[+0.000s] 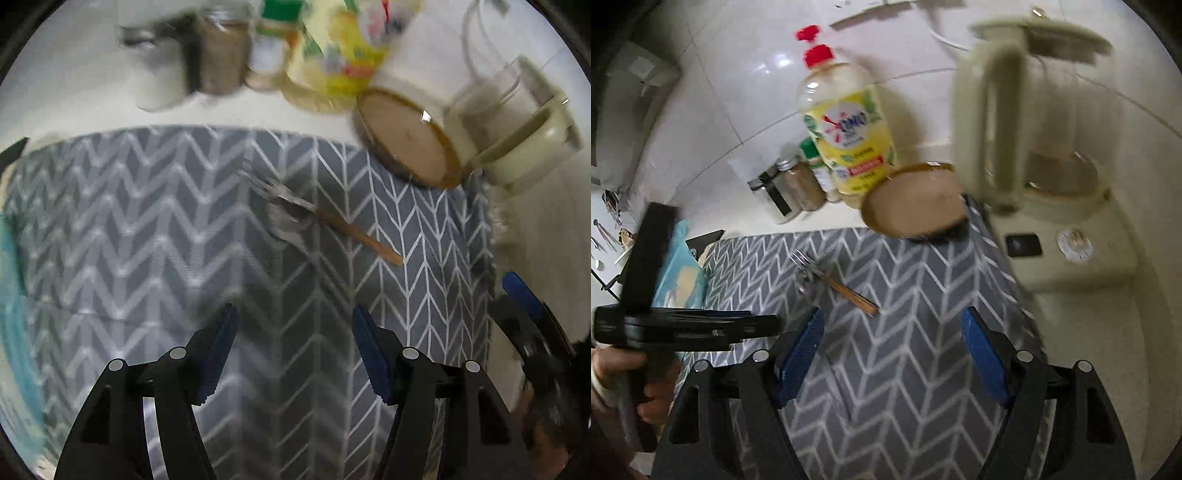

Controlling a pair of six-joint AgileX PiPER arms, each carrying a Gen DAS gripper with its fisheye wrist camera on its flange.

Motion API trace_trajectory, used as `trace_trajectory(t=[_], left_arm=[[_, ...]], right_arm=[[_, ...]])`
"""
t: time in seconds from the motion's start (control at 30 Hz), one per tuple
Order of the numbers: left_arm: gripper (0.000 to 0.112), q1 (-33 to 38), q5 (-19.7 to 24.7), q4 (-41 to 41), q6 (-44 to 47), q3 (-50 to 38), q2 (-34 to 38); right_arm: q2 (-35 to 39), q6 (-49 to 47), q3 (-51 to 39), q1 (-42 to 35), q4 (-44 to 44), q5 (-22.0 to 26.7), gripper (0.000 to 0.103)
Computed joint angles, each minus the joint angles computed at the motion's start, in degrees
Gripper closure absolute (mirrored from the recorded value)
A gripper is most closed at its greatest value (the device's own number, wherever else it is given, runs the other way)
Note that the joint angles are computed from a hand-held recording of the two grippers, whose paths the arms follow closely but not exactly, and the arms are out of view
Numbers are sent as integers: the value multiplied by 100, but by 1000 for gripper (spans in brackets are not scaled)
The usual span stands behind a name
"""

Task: Organize utensils
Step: 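Grasp the metal spoon with the left tool while the right tool grasps the fork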

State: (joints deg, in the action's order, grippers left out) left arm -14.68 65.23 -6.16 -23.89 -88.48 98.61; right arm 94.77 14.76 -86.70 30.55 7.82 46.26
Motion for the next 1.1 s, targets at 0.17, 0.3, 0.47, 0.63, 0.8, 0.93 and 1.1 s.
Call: trace_trajectory(t=[0.17,0.3,0.47,0.63,0.8,0.93,1.1], left_arm=[[50,-584,119,839,-690,-459,547],[86,-967,313,1618,-795,-498,625],[103,-652,93,1306,-283,87,193],[109,591,-445,-547,1017,1076,-474],[109,1095,-507,-725,1424,1570,-1053],[109,1310,-287,-871,1583,1560,-1291],[109,1458,84,-998,1676,1446,-1746]], right_arm=[[-76,-467,158,-220,251,-43,28],[34,-661,56,-247,372,-136,28],[476,-1176,-458,-199,684,-58,28],[1168,-2146,-1051,15,1137,-63,28],[1996,-2504,-1965,317,783,166,33],[2679,-2717,-2842,625,292,626,63],[2839,-2394,-3296,901,-83,983,95]])
